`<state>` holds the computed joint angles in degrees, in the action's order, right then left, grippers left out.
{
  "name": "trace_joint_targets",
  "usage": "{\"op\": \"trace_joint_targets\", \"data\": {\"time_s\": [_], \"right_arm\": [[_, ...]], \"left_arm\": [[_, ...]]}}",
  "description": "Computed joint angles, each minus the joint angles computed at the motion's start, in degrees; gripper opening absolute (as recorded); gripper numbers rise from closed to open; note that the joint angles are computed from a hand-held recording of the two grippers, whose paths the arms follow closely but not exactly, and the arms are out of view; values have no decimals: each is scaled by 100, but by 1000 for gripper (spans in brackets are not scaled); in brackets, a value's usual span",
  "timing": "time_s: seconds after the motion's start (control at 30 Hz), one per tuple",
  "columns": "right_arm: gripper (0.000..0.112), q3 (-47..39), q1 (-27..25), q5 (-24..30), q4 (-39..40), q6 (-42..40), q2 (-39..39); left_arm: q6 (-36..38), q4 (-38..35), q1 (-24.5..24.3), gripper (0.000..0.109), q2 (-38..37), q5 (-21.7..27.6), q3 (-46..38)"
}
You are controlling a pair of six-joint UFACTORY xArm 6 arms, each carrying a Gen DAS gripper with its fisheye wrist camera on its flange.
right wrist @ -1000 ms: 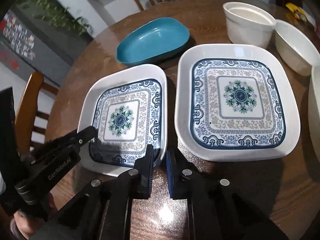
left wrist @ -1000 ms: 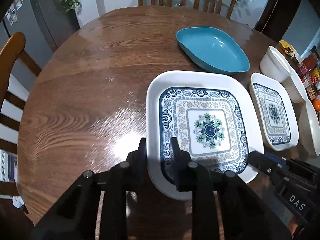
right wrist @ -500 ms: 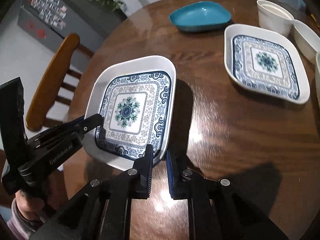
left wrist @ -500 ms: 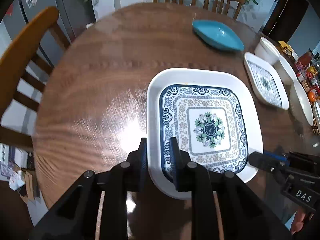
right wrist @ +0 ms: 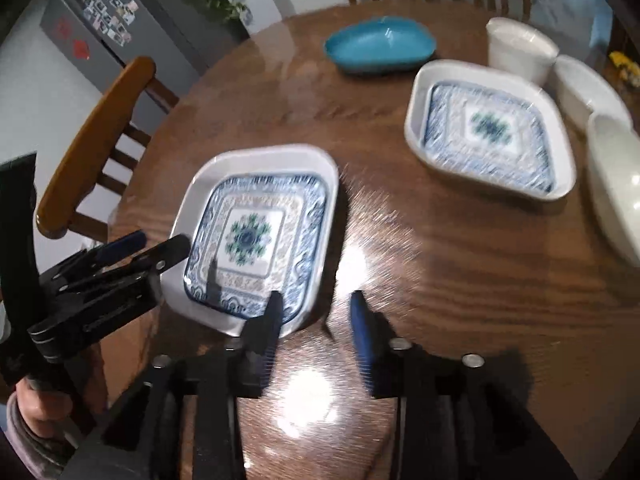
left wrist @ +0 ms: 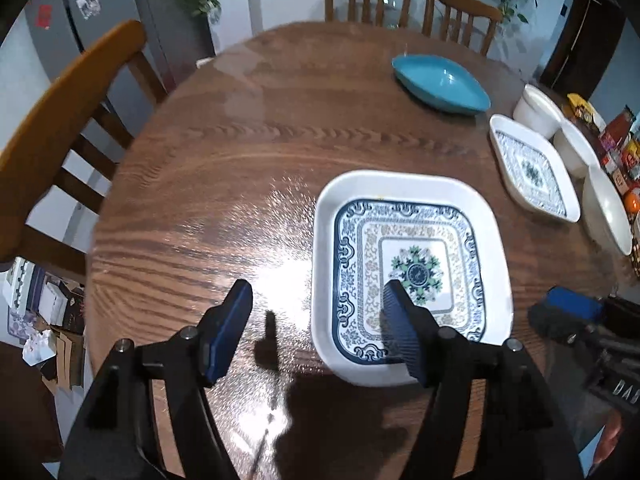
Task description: Organize plates and bowls
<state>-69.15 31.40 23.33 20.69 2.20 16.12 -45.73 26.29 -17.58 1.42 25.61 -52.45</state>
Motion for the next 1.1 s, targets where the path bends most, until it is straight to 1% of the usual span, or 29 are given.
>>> {"op": "trace_joint_targets", "data": {"time_s": [0.1,0.27,0.43,0.5,0.57,0.83,0.97,1.1], "right_arm": [[44,147,-87,-100,215,-150,-151],[44,474,-219,-267,564,-360,-450],[46,869,-368,-455,626,-373,-811],[52,1010,-442,-517,630,-348,-935],[55,1203,-527,-634,644,-301,-1089],[56,1702,-876,-818,720,-239,-1518],[57,1813,-1022,-897,839,-292,-1621],[57,1864,-1120,-919,1031,-456,-1647]], "left_arm": [[-198,105,-89,75,-178,94,32],[-247,41,-302,81,-286,269,-60],[-298,49,-516,85,-269,328,-194],[-342,88,-626,86,-211,358,-296],[-281,26,-715,86,-140,340,-392],[-221,-13,-1113,86,386,379,-1020],[-221,-36,-1239,86,765,409,-1450],[-383,117,-1321,86,1236,551,-2025]]}}
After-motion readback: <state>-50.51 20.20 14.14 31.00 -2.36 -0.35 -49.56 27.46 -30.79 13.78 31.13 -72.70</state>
